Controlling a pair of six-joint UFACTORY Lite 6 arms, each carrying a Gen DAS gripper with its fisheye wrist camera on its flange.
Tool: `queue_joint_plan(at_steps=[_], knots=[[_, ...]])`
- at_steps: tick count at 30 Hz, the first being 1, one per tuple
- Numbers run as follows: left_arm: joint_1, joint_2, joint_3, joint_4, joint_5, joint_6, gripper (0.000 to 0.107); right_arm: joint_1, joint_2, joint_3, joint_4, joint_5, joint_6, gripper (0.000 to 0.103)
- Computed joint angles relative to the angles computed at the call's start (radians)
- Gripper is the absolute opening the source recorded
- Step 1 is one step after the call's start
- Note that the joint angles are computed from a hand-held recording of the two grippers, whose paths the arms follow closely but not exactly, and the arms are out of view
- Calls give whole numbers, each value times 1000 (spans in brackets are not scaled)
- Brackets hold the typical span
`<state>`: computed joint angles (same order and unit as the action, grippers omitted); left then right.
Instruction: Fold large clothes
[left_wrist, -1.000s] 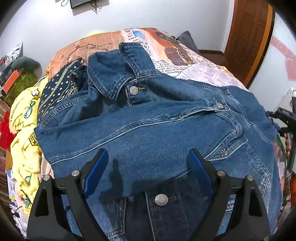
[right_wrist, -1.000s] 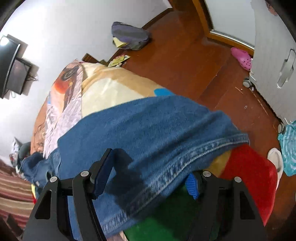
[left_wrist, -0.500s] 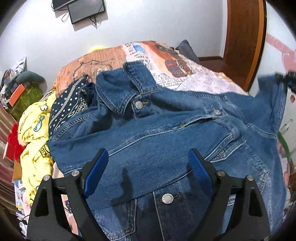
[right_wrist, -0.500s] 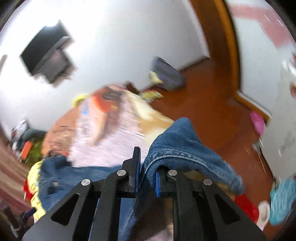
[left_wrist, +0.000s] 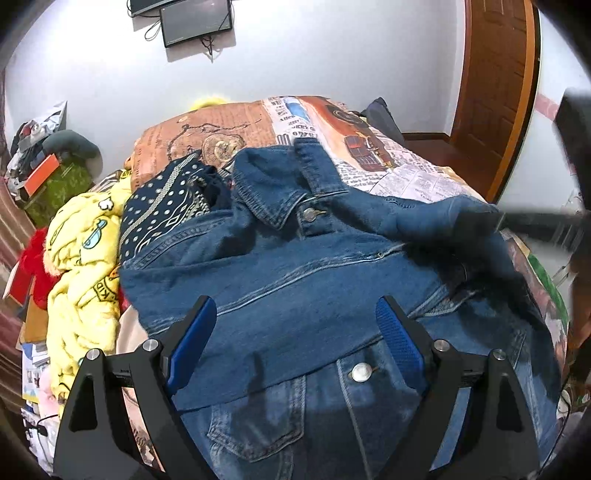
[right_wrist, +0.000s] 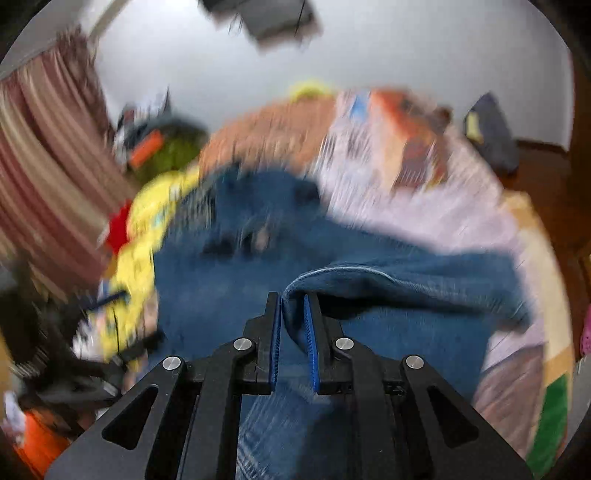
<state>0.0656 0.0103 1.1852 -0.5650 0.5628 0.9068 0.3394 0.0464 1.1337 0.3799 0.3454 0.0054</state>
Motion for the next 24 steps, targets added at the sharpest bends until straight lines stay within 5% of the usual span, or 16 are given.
queue_joint_plan(at_steps=[4, 8, 13, 20, 24], knots=[[18, -3, -11, 3, 12, 21, 88, 44, 102, 25, -40, 46, 38, 15], [-10, -8, -6, 26, 15, 1, 88, -19, 54, -17, 98, 111, -112, 17], [-110, 17, 65, 62, 35, -59, 88, -99, -137, -131, 140, 131, -129, 39], [-348, 170, 283, 186, 69, -230, 88, -305, -415, -306, 1, 135, -24, 42], [-486, 317, 428, 286, 73, -323, 88, -469, -462, -386, 130, 153, -165, 43]])
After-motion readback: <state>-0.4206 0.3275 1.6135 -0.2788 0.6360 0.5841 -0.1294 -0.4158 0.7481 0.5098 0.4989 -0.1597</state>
